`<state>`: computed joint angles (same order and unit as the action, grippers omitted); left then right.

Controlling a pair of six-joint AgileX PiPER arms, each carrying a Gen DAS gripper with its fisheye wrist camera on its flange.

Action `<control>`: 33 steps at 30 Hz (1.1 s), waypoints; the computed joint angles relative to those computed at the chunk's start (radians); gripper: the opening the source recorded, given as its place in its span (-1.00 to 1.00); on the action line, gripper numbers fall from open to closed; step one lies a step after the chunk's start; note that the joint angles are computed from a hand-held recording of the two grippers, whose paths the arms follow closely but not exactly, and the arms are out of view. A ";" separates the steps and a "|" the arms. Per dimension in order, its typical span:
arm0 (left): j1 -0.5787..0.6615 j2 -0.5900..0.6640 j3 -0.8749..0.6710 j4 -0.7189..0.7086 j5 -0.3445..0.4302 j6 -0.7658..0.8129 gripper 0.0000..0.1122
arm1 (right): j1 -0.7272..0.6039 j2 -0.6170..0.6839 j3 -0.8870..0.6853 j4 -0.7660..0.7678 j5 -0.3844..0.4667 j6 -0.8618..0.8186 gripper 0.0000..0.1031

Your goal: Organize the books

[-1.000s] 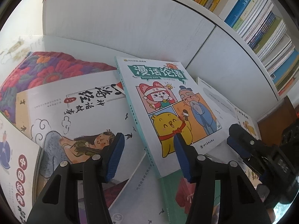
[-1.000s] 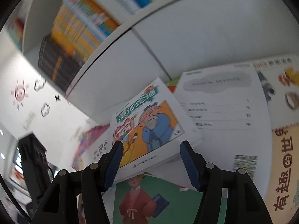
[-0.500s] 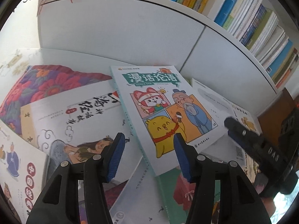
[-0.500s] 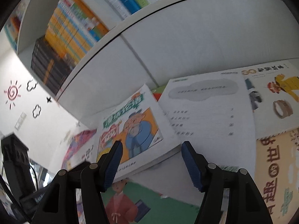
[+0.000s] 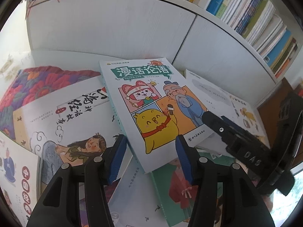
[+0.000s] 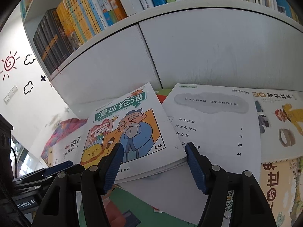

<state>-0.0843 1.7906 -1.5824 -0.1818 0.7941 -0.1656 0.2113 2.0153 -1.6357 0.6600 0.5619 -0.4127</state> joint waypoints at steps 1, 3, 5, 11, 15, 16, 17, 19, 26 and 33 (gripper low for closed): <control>-0.004 0.001 -0.005 0.015 0.010 -0.005 -0.10 | -0.008 0.002 -0.007 0.015 0.021 -0.011 0.29; -0.002 0.013 -0.040 0.023 0.065 0.009 -0.10 | -0.022 0.014 -0.037 0.037 0.082 -0.024 0.29; 0.018 0.014 -0.063 -0.030 0.109 0.058 -0.10 | -0.043 0.010 -0.049 0.072 0.147 -0.056 0.29; 0.088 -0.001 -0.076 -0.331 0.203 0.295 -0.10 | -0.062 -0.038 -0.040 0.098 0.247 -0.175 0.31; 0.003 -0.016 -0.075 -0.133 0.167 0.161 -0.10 | -0.055 -0.037 -0.049 0.060 0.267 -0.128 0.28; -0.023 -0.019 -0.075 -0.034 0.153 0.087 -0.10 | -0.046 -0.037 -0.042 -0.001 0.231 -0.066 0.28; -0.036 -0.023 -0.072 0.030 0.142 0.041 -0.08 | -0.048 -0.036 -0.040 -0.023 0.221 -0.030 0.29; -0.055 -0.024 -0.061 0.177 0.115 -0.070 -0.07 | -0.086 -0.014 -0.040 0.054 0.247 -0.021 0.29; 0.023 0.008 -0.014 0.140 0.033 -0.040 -0.07 | -0.126 -0.015 0.031 0.277 0.222 -0.136 0.29; 0.002 -0.018 0.008 0.149 0.017 -0.003 -0.07 | -0.086 0.005 -0.029 0.237 0.284 -0.111 0.31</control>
<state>-0.0820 1.7727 -1.5739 -0.0332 0.8115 -0.1681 0.1249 2.0200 -1.6643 0.8974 0.8463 -0.5235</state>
